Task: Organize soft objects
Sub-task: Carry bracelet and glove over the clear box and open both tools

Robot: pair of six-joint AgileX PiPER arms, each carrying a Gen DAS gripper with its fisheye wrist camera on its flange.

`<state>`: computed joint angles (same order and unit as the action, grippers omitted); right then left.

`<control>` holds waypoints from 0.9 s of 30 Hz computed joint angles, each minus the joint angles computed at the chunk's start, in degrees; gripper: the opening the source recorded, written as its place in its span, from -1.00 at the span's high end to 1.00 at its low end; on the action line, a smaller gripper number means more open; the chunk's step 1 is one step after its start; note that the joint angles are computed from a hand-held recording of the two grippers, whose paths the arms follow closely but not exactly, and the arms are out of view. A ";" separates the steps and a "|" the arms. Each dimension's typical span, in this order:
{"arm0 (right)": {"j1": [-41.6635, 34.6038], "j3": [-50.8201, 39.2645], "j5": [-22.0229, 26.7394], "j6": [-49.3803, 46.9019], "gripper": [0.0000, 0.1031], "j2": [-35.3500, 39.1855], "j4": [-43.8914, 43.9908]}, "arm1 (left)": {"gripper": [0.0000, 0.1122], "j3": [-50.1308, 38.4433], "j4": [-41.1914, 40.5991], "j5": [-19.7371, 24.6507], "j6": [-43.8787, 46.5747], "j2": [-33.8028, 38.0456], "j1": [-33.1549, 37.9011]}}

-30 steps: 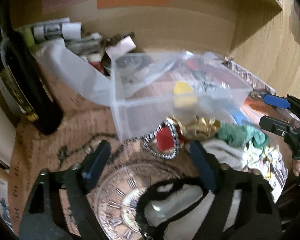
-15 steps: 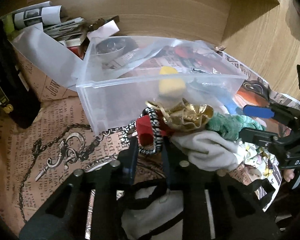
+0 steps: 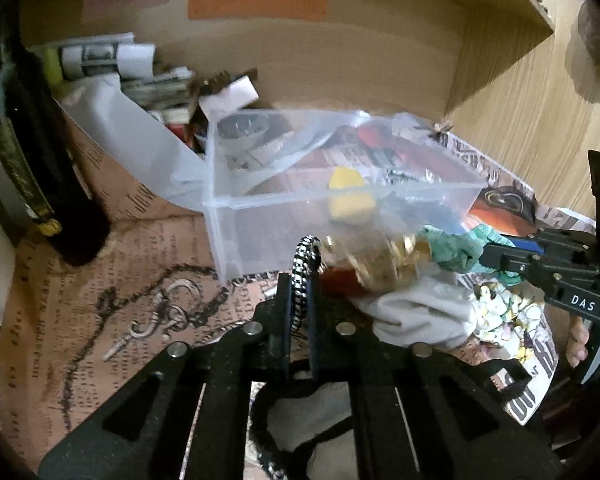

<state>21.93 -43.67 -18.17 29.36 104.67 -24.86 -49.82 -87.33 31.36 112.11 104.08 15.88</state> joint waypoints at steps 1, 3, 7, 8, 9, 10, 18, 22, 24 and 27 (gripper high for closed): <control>0.00 0.33 -0.17 -0.89 0.72 -0.51 0.89 | 0.90 0.40 -0.47 0.02 0.49 -0.73 0.09; 0.15 1.58 -0.77 -5.00 0.73 -2.07 5.18 | 0.90 1.36 -1.99 0.16 2.10 -2.34 0.66; 0.10 3.13 -1.67 -9.55 0.73 -4.68 9.80 | 0.90 1.53 -2.37 0.66 2.71 -4.70 1.42; 0.09 3.50 -1.94 -10.62 0.73 -5.44 10.84 | 0.90 1.54 -2.67 0.74 2.91 -5.29 1.53; 0.05 3.79 -2.18 -11.59 0.73 -6.25 11.79 | 0.90 1.71 -2.85 0.79 2.86 -6.01 1.51; 0.18 4.01 -2.31 -12.37 0.73 -6.89 12.68 | 0.90 1.65 -2.74 0.98 2.58 -6.70 1.58; -1.09 2.15 -3.31 -13.95 0.73 -8.67 14.52 | 0.90 -2.95 -2.70 0.03 -1.27 -7.31 0.00; -1.65 -0.67 -2.94 -14.02 0.73 -8.00 14.59 | 0.90 -7.00 0.43 -0.19 -6.27 -5.64 -1.30; -1.74 -2.24 -2.53 -14.93 0.73 -7.36 15.61 | 0.90 -9.38 2.41 -0.44 -9.22 -4.57 -2.17; -2.00 -4.82 -1.55 -15.40 0.73 -6.16 16.17 | 0.90 -12.63 5.21 -1.32 -12.98 -2.84 -3.53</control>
<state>19.94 -48.49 -19.72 13.96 98.51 -8.69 -62.45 -82.12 30.04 99.13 101.24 12.35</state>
